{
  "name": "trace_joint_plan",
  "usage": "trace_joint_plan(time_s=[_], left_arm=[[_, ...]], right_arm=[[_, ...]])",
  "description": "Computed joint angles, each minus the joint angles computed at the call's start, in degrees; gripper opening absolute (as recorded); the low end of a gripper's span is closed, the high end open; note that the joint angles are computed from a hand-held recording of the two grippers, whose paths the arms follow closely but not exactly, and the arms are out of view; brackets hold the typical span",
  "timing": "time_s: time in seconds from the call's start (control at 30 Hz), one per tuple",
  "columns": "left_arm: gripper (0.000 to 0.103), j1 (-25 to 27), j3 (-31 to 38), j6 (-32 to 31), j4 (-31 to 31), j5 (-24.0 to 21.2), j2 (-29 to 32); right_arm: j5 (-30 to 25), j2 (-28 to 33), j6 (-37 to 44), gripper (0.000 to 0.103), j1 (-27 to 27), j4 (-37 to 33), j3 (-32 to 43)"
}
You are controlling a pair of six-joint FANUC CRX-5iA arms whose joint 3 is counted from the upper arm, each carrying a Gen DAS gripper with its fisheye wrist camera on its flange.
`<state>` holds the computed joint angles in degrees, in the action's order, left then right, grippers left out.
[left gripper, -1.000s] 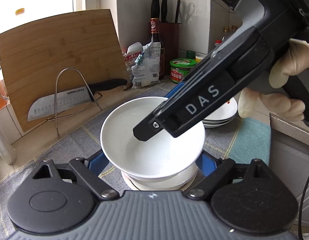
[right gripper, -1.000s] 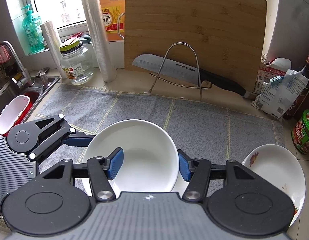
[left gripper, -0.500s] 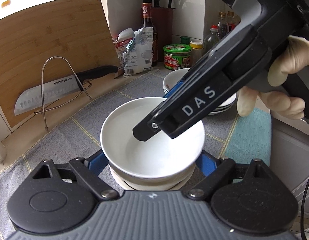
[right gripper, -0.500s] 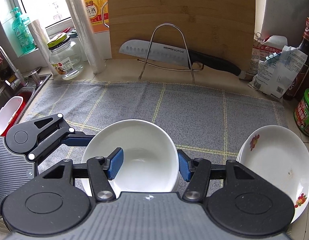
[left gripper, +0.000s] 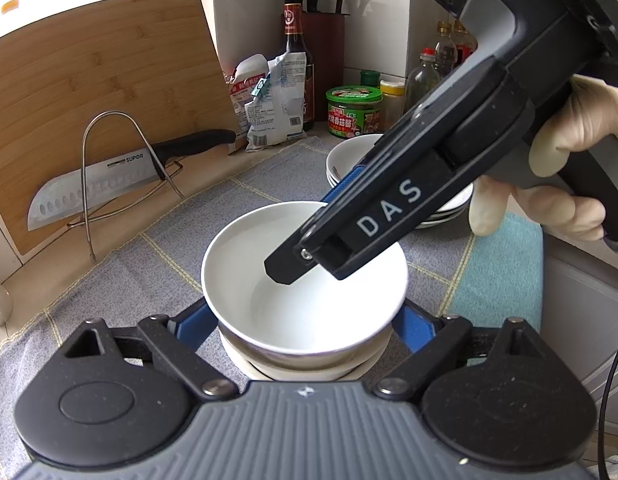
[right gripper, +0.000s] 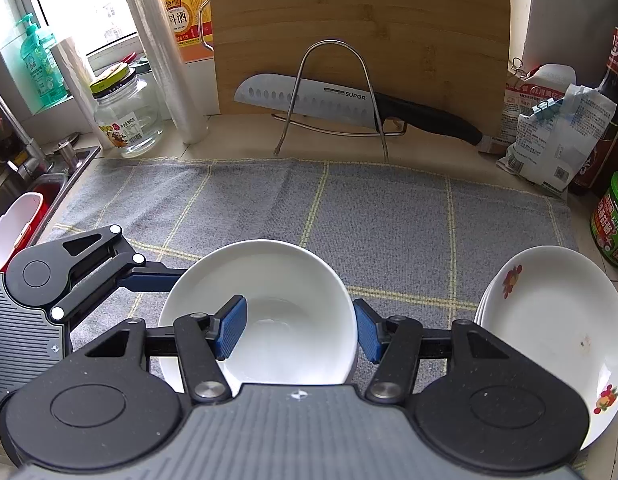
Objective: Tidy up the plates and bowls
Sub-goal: 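Lower the white bowl onto the nested bowls and open the right gripper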
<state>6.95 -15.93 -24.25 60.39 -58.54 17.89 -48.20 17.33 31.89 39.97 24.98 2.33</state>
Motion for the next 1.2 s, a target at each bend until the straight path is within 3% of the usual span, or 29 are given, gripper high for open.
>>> trace_joint_plan(time_s=[0.5,0.6,0.67,0.93,1.2], left_arm=[[0.097,0.27,0.08,0.0,-0.44,-0.22,0.06],[0.101,0.7,-0.41,-1.42,0.97,-0.97,-0.23],[0.101,1.23,-0.34,-1.67,1.35,-1.97,-0.29],[0.101,3.48,-0.85,-2.24,1.6,-3.77,-1.08],[0.101,5.74,0.48,0.09,-0.89,-4.2,0.41]], right_arm=[[0.25,-0.14,-1.18,0.064,0.2,0.96,-0.5],[0.82,-0.29,-1.94,0.073,0.37,1.68,-0.96],[1.45,-0.56,-3.15,0.086,0.58,2.97,-1.62],[0.86,-0.07,-3.88,0.092,1.26,4.76,-1.33],[0.92,-1.86,-10.61,0.101,2.87,10.46,-4.74]])
